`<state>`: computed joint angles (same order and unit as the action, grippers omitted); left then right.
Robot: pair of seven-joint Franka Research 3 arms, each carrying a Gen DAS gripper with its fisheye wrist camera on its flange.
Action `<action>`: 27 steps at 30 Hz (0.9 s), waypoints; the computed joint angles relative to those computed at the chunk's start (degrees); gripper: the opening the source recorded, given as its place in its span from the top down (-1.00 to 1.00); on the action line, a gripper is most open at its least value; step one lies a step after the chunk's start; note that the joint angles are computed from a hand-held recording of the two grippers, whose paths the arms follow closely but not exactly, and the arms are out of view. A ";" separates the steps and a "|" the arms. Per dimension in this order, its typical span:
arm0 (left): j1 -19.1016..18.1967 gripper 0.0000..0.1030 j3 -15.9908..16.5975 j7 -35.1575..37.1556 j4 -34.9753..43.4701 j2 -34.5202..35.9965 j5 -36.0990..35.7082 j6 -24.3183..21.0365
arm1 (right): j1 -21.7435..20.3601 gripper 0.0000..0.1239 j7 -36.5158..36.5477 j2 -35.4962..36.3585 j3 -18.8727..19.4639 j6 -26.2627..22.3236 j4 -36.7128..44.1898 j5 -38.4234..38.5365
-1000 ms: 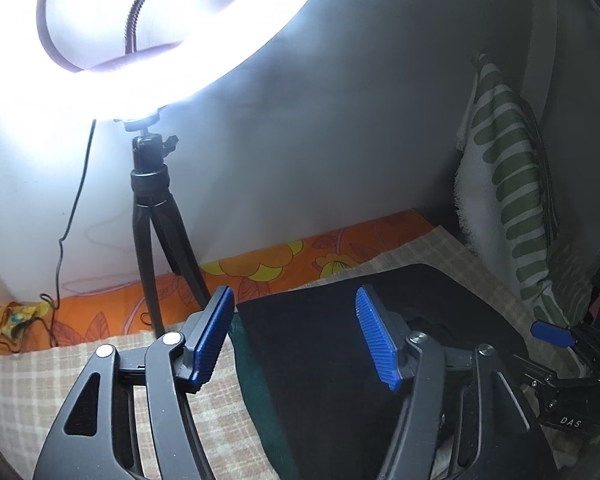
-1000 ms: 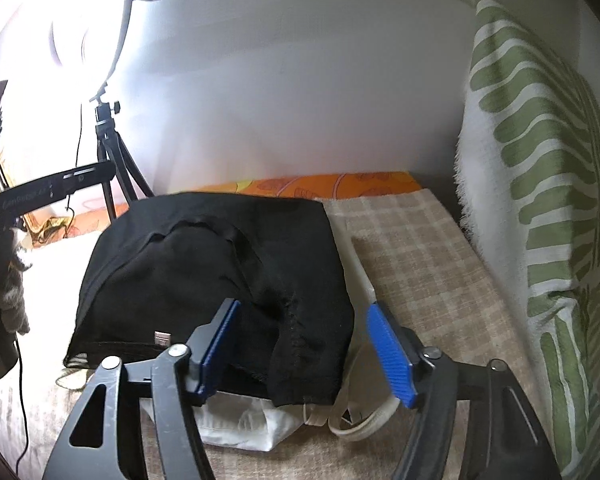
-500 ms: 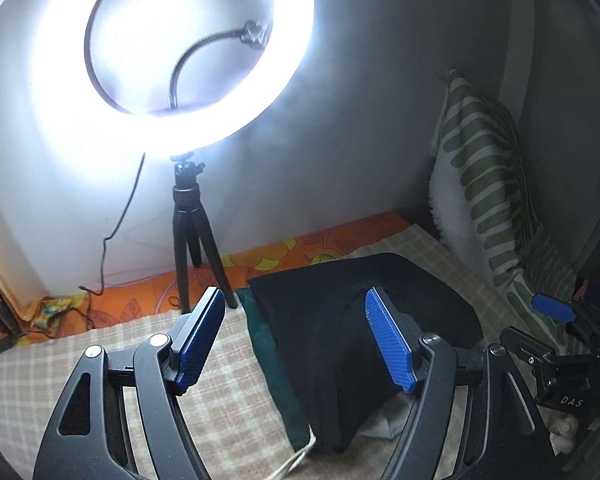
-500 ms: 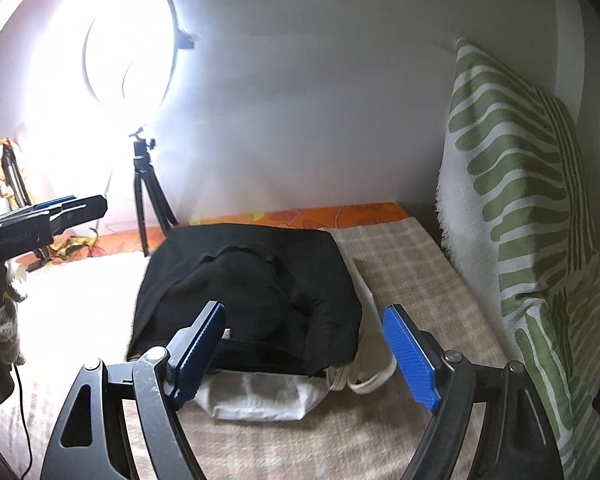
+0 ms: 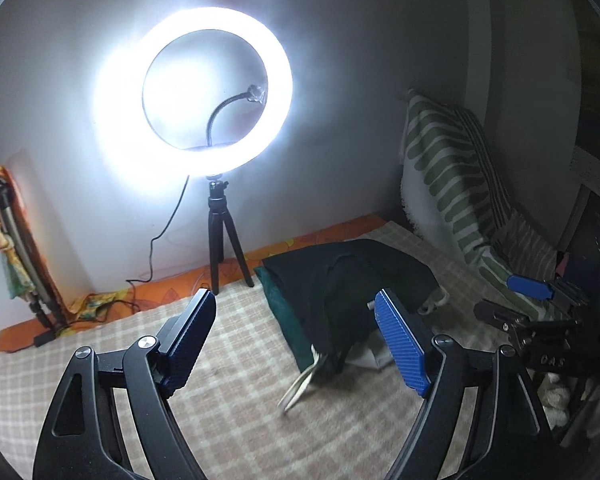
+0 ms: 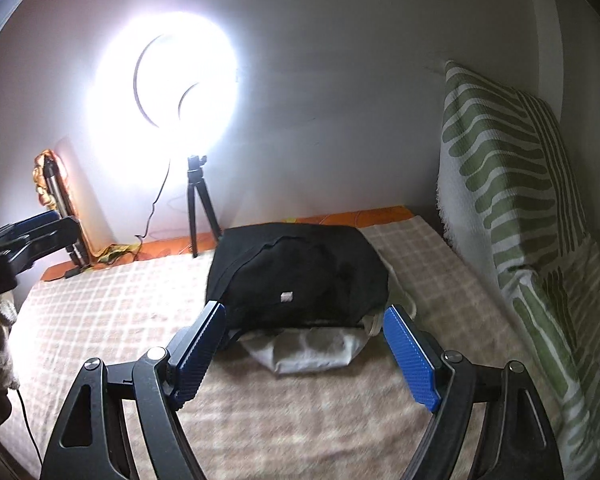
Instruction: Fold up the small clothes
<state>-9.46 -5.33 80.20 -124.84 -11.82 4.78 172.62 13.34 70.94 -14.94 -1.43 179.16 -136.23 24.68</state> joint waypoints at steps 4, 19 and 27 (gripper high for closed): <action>-1.57 -0.61 1.42 0.75 -8.38 -7.03 -0.88 1.83 | 0.86 -0.36 1.35 -3.50 0.63 1.79 -4.38 1.11; -1.68 -0.66 3.25 -4.11 -27.34 -24.59 3.29 3.85 | -7.13 -0.55 13.72 -8.82 13.24 10.38 -15.77 -4.11; 6.56 -0.99 -2.91 -11.30 -30.89 -27.31 8.37 7.81 | -12.71 -0.66 14.90 -9.04 21.69 15.78 -17.30 -1.96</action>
